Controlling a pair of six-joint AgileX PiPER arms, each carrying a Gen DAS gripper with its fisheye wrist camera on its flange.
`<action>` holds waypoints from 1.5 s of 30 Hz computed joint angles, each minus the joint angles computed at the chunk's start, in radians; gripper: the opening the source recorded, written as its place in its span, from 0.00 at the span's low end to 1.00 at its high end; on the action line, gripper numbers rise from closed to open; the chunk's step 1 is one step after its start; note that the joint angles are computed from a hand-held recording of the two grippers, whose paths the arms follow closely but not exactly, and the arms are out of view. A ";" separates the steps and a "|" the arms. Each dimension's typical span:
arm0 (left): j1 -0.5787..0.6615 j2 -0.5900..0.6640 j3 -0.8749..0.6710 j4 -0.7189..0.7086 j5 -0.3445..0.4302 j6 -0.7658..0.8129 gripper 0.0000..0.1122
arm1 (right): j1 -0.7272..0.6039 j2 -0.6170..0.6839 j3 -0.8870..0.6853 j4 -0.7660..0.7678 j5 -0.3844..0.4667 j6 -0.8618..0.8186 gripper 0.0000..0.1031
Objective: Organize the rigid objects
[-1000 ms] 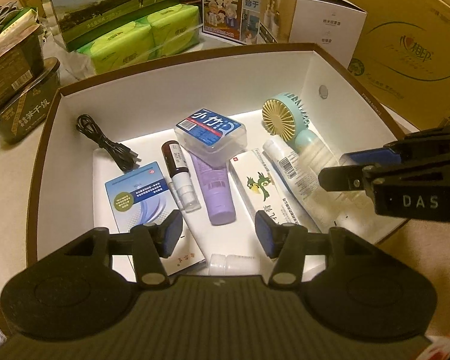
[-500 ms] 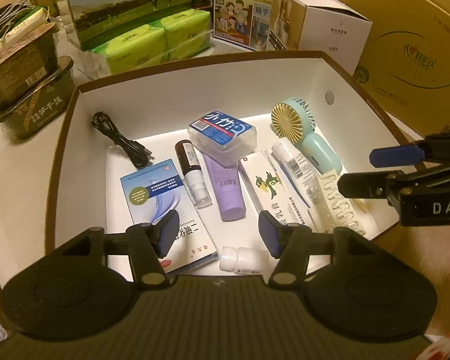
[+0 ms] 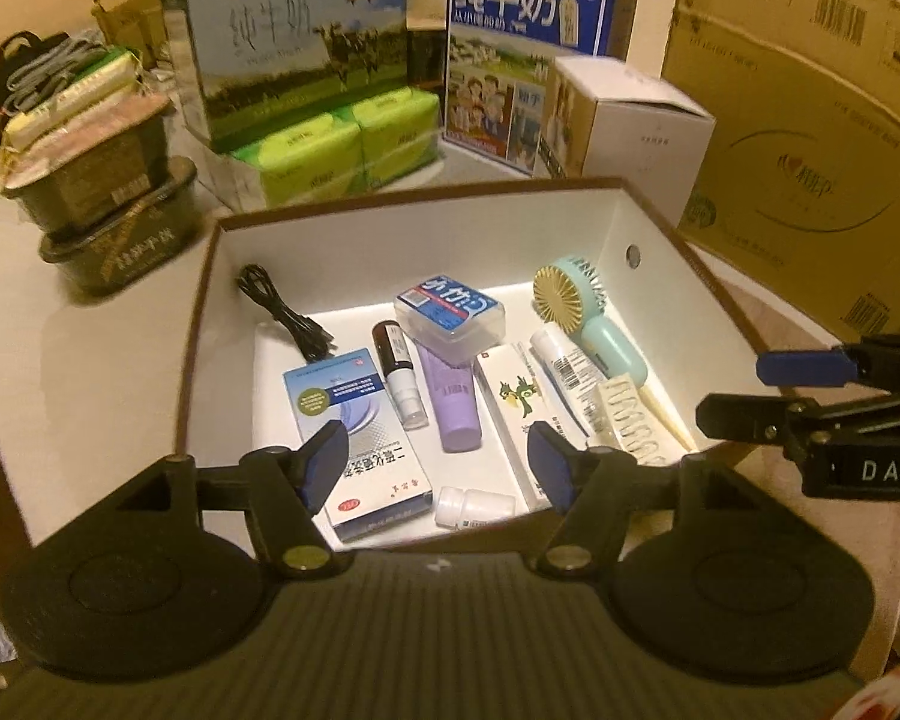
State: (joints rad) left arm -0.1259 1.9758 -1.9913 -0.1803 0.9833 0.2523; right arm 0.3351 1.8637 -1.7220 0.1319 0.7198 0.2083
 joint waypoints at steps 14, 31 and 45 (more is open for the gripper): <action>-0.019 -0.410 0.452 0.043 -0.079 -0.030 0.57 | 0.122 -0.350 0.331 -0.161 -0.066 0.298 0.63; -0.057 -0.918 0.832 0.107 -0.009 -0.127 0.57 | 0.564 -0.655 0.525 -0.665 0.181 0.913 0.63; -0.057 -1.230 0.991 0.119 0.112 -0.152 0.57 | 1.039 -0.727 0.600 -0.895 0.460 1.306 0.63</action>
